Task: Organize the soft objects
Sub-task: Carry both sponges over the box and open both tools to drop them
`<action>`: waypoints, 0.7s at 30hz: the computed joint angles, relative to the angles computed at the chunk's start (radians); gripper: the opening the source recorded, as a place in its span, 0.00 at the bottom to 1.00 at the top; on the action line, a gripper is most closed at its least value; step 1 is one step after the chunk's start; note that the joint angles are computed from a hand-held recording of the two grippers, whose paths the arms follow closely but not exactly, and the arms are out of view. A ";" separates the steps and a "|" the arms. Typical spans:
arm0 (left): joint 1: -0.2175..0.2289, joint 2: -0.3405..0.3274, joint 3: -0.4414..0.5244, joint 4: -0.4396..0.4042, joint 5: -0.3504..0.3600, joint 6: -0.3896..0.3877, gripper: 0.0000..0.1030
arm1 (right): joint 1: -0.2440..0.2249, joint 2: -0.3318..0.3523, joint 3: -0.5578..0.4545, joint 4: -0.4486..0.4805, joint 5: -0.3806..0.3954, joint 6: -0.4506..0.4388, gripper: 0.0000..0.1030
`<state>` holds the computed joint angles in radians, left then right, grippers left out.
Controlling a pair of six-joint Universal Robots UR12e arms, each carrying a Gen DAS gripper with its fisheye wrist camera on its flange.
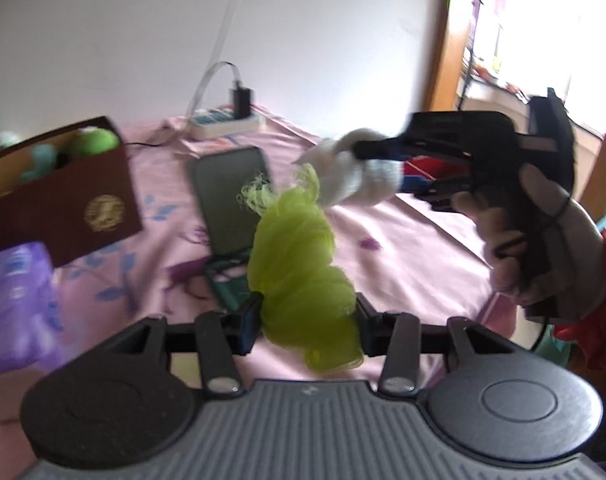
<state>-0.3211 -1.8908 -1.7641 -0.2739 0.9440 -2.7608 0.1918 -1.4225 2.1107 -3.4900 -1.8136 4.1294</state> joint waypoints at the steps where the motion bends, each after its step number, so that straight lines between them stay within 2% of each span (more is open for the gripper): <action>1: 0.010 0.006 -0.006 0.011 -0.004 -0.016 0.45 | 0.003 0.002 -0.009 -0.011 0.004 -0.017 0.27; 7: 0.052 0.021 0.002 0.077 0.018 -0.079 0.45 | 0.018 0.022 -0.081 -0.055 0.059 -0.122 0.27; 12: 0.084 0.019 0.021 0.118 0.027 -0.147 0.46 | 0.016 0.053 -0.146 -0.070 0.139 -0.181 0.27; 18: 0.105 -0.001 0.056 0.155 0.093 -0.236 0.46 | 0.013 0.108 -0.239 -0.025 0.244 -0.236 0.27; 21: 0.115 -0.020 0.098 0.158 0.128 -0.277 0.46 | 0.020 0.141 -0.294 0.014 0.250 -0.284 0.27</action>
<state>-0.2058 -1.9106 -1.6663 -0.1161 1.0719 -3.0377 0.2118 -1.2812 1.8167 -3.4763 -1.5639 3.8458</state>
